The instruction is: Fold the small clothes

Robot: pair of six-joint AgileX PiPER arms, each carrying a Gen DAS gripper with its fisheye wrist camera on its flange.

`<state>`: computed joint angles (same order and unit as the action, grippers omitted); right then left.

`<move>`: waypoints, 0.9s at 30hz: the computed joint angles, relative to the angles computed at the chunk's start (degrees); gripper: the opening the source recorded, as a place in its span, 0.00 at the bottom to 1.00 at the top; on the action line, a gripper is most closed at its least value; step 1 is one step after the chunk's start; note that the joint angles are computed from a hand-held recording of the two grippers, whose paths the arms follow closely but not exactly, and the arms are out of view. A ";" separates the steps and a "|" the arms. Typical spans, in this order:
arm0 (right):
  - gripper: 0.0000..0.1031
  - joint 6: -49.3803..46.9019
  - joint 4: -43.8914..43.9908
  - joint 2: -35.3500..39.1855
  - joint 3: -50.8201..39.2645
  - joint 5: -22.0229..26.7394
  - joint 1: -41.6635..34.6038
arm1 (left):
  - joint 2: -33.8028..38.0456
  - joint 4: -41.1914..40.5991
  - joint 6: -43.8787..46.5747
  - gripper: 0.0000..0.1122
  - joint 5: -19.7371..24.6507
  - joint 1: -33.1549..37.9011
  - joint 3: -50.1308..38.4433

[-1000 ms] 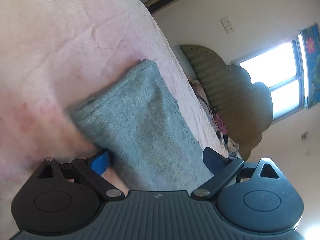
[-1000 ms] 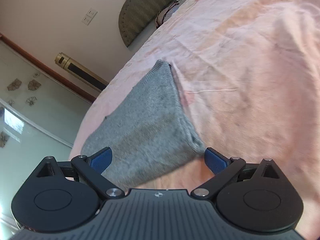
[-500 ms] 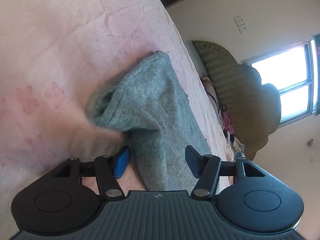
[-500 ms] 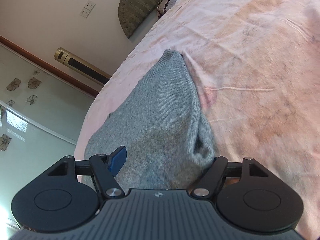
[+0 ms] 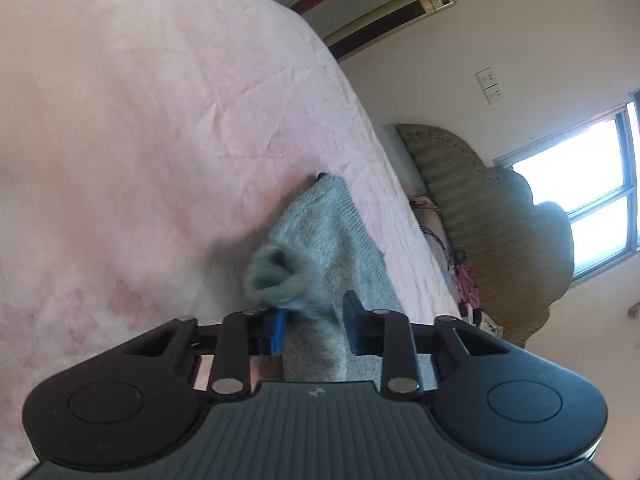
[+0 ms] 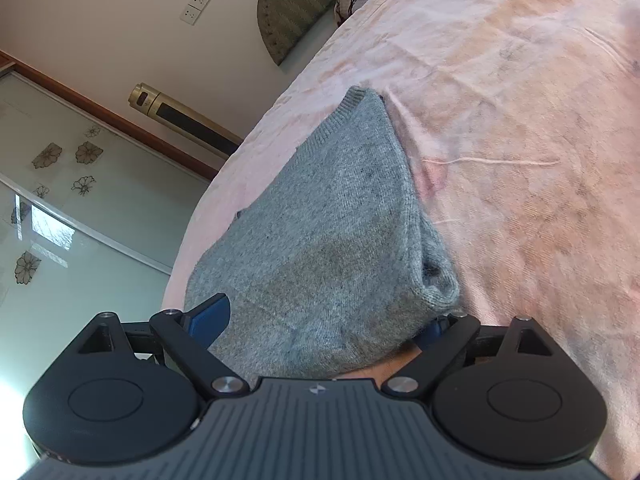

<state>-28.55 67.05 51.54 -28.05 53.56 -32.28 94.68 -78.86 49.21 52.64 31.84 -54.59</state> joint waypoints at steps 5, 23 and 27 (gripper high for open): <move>0.87 -3.55 1.60 0.60 0.69 3.04 -3.31 | -1.75 9.17 -2.54 0.28 -0.66 2.88 -1.05; 1.00 3.58 0.13 0.70 -0.50 -7.57 7.52 | -7.44 -13.33 17.35 0.88 -16.59 -10.77 12.02; 0.78 5.60 1.07 2.42 -0.80 -12.66 10.87 | -7.51 -9.06 14.16 0.55 -19.76 -12.06 10.82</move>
<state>-22.95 68.12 53.96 -28.86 40.90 -21.41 87.17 -87.93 63.37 32.88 19.78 -43.77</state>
